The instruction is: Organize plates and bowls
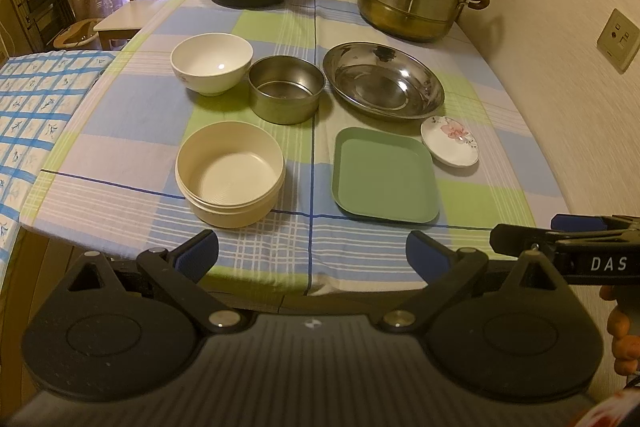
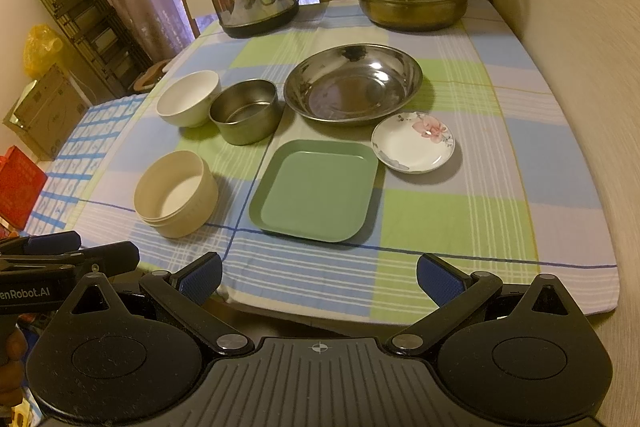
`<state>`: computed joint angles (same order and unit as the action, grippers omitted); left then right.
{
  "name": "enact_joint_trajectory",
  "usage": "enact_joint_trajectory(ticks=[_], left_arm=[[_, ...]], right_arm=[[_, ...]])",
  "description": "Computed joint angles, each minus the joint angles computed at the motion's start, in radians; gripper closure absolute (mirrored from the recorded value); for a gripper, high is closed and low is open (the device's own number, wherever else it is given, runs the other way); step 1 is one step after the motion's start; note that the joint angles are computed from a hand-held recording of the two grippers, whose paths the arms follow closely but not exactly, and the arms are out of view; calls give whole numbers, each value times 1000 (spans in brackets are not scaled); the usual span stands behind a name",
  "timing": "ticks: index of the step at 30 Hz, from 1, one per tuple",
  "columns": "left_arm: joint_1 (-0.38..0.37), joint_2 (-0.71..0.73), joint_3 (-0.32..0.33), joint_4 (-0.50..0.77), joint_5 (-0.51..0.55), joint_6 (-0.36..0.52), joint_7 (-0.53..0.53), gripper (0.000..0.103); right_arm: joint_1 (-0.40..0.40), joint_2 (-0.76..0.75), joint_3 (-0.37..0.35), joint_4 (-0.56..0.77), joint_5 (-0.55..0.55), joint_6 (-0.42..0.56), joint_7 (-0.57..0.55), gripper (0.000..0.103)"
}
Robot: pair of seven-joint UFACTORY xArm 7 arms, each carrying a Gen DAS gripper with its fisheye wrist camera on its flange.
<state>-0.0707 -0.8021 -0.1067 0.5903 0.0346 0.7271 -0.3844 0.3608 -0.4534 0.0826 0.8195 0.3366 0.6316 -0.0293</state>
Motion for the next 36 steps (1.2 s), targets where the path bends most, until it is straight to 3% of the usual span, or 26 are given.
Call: enact_joint_trajectory(ticks=[36], left_arm=[[-1, 3, 2, 3, -1, 3, -1, 3]], right_arm=[[-6, 5, -9, 6, 6, 6, -18, 0]])
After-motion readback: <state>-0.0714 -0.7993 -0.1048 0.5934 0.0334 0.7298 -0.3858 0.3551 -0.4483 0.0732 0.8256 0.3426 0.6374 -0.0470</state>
